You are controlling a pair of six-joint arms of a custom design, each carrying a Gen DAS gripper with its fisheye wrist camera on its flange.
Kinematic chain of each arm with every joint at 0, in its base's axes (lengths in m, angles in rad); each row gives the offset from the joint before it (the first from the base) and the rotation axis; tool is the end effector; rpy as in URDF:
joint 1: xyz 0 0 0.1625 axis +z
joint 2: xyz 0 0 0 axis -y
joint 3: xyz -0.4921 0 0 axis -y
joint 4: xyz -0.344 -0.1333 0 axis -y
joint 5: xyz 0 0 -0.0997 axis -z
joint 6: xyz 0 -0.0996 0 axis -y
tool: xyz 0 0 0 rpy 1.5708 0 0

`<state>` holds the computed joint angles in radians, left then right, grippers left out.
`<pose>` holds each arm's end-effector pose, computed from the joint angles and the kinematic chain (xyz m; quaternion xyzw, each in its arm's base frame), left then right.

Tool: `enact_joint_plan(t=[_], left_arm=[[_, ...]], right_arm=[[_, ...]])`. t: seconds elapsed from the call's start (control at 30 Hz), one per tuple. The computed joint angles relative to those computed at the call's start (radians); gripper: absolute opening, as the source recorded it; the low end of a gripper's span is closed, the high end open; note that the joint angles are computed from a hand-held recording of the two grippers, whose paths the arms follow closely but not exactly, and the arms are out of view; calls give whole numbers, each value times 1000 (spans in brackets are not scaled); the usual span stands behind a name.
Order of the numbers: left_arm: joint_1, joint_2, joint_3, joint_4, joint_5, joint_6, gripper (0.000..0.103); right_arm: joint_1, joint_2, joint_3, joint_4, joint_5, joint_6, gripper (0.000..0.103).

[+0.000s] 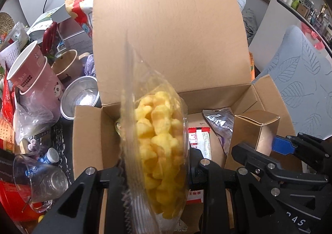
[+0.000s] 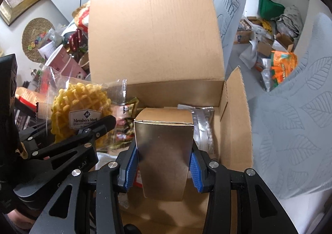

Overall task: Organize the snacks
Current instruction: 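Lower the puffs bag into the box with the left tool while the right tool lowers the gold box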

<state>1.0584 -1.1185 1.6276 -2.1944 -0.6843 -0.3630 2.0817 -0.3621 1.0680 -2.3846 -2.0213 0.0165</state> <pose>-0.1213 -0.6450 0.3863 0.0428 0.9012 -0.2283 0.3659 0.4847 -0.6807 0.0353 0.2265 -0.9467 0.1089 0.2016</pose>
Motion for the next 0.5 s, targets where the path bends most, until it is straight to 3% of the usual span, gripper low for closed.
enact_joint_plan(t=[0.17,0.37,0.47,0.5], left_arm=[[13,12,-11,7,-1,12,26],[32,33,-67,171,-15,-92,28],[32,30,-70,198,-11,-124,41],[32,29,-76,220,-6,-138,51]], right_arm=[[-2,22,-30,23,-25,3,44],[-1,34,-50,48,-60,15,44],[2,37,-60,69,-73,22,47],[3,36,-59,74,-81,26,47]])
